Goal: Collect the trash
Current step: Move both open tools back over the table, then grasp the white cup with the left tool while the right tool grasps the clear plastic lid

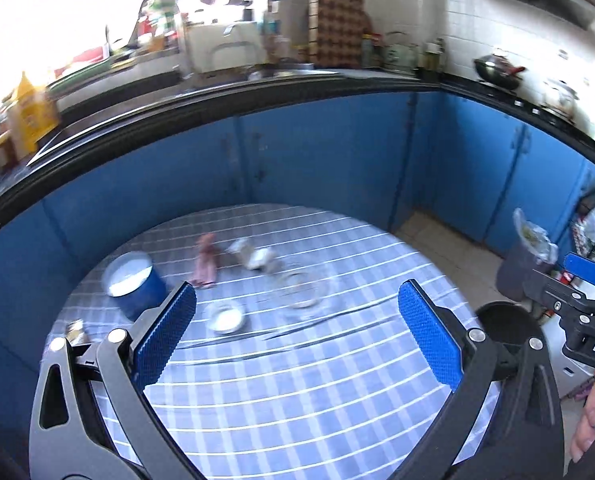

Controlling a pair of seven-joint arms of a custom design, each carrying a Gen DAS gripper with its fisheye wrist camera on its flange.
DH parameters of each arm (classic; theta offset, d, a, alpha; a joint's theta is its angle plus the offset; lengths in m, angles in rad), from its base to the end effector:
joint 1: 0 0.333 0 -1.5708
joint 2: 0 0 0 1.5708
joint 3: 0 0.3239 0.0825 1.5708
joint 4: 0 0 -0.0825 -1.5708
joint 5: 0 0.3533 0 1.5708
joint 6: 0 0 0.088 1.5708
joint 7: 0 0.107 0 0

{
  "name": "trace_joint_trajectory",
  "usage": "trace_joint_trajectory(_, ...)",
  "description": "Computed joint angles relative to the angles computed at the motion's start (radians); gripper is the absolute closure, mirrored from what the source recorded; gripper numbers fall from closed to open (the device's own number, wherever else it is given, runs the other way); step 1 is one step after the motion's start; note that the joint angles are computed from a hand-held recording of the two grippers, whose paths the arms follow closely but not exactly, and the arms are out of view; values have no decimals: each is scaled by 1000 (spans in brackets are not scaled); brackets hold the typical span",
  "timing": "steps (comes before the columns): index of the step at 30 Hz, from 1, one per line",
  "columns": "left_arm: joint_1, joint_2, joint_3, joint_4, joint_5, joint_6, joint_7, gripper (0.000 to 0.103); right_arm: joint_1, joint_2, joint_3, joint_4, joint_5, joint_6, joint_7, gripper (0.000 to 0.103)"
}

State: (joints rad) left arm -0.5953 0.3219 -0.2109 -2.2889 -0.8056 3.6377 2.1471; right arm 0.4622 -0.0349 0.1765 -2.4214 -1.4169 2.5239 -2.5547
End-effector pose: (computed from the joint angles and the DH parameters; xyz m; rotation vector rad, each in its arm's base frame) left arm 0.4405 -0.3156 0.3486 -1.3186 2.0561 -0.9969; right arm 0.3709 0.2875 0.3589 -1.4025 1.9927 -0.8317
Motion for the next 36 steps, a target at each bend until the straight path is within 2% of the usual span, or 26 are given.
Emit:
trace_joint_trajectory(3, 59, 9, 3, -20, 56, -26, -35, 3, 8, 101, -3, 99, 16, 11, -54, 17)
trace_joint_trajectory(5, 133, 18, -23, -31, 151, -65, -92, 3, 18, 153, -15, 151, 36, 16, -96, 17)
trace_joint_trajectory(10, 195, 70, -13, 4, 278, -147, -169, 3, 56, 275, -53, 269, 115, 19, -213, 17)
trace_joint_trajectory(17, 72, 166, 146, 112, 297, -235, -193, 4, 78, 374, -111, 352, 176, 63, -274, 17)
trace_joint_trajectory(21, 73, 211, 176, 173, 324, -287, -231, 5, 84, 414, -140, 382, 196, 103, -294, 17)
trace_joint_trajectory(23, 58, 230, 205, 200, 343, -317, -256, 9, 89, 430, -152, 397, 203, 119, -302, 17)
trace_joint_trajectory(28, -20, 270, 312, 243, 390, -385, -329, 34, 98, 457, -177, 424, 219, 154, -325, 17)
trace_joint_trajectory(30, -28, 278, 325, 244, 416, -377, -351, 36, 102, 467, -185, 434, 225, 162, -335, 17)
trace_joint_trajectory(32, -7, 277, 307, 241, 444, -368, -363, 40, 102, 481, -191, 447, 236, 173, -350, 17)
trace_joint_trajectory(34, 14, 275, 287, 236, 463, -352, -369, 61, 102, 497, -197, 462, 250, 189, -368, 17)
trace_joint_trajectory(36, 27, 273, 278, 238, 472, -357, -376, 62, 102, 514, -205, 476, 260, 215, -385, 17)
